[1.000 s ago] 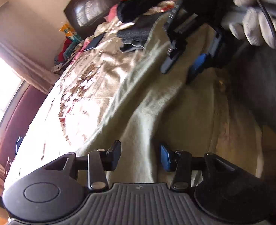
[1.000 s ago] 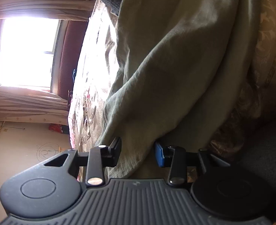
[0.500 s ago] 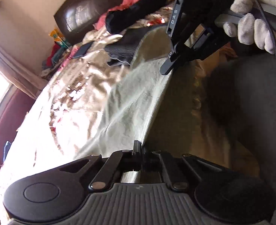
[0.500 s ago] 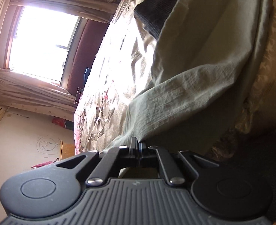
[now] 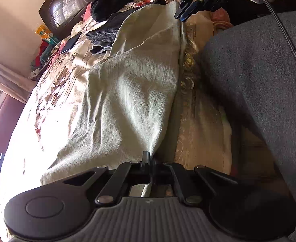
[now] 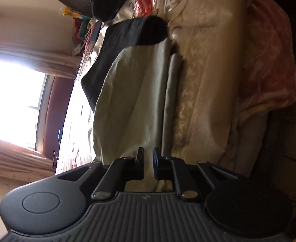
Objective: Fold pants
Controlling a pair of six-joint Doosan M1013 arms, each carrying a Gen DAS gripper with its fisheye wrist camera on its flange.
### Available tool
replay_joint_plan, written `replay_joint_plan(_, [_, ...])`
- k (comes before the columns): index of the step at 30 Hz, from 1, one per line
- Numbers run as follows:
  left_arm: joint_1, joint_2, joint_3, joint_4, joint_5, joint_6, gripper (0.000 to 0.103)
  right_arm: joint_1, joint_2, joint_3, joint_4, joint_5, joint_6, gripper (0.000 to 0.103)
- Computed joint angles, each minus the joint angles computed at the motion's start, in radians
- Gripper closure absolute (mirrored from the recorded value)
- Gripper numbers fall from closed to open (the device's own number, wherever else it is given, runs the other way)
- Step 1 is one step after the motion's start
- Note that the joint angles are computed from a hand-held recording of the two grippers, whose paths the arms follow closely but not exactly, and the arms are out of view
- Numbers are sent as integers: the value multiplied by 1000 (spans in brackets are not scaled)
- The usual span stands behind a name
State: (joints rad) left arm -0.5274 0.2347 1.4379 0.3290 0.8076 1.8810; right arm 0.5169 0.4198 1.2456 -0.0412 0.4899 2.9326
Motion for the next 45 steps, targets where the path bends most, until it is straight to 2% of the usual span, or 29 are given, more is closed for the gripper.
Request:
replay_joint_plan(3, [3,9,-15,-17,9,-5,84,-4,11,-10,-109,4,76,91])
replay_joint_plan(5, [4,13,-21,-19,17,-5,84,-11,13,-13,-118,7,94,91])
replay_joint_plan(7, [5,13,-23,-30,21,-9,84,-3,20,-34,-195,39,131,90])
replay_joint_plan(11, [15,16,-32,-66,33,-8,84,-14,43,-76,-208,87,135,88])
replay_joint_plan(15, [20,18,-38,-79,38,-16,84,1,57,-87,-350,98,277,87])
replay_joint_plan(19, [23,18,-40,-89,34,-21,84,-7,59,-90,-304,88,260,87])
replay_joint_plan(20, [24,17,-42,-94,35,-22,84,-9,56,-87,-293,82,246,89])
replay_joint_plan(21, [25,16,-43,-99,37,-19,84,-10,52,-84,-290,77,241,98])
replay_joint_plan(26, [23,-7,-36,-74,22,-5,84,-4,2,-26,-295,-16,236,100])
replay_joint_plan(28, [23,-9,-36,-61,28,-7,84,3,-1,-26,-366,-7,265,101])
replay_joint_plan(29, [23,-5,-39,-60,40,-7,84,1,9,-40,-362,24,247,100])
replay_joint_plan(32, [20,11,-52,-54,83,-1,83,-17,32,-76,-178,107,81,94])
replay_joint_plan(34, [16,7,-43,-52,76,6,83,-14,20,-62,-154,116,62,90])
replay_joint_plan(35, [15,5,-39,-60,76,10,83,-12,12,-51,-171,112,84,78])
replay_joint_plan(36, [16,3,-35,-66,73,13,83,-8,2,-32,-212,96,131,59])
replay_joint_plan(37, [14,2,-33,-67,71,12,83,-2,-6,-13,-278,79,195,51])
replay_joint_plan(44, [13,6,-43,-63,60,-1,83,-13,19,-6,-266,-33,222,50])
replay_joint_plan(45, [13,6,-44,-62,61,-3,82,-12,14,4,-271,-52,250,54])
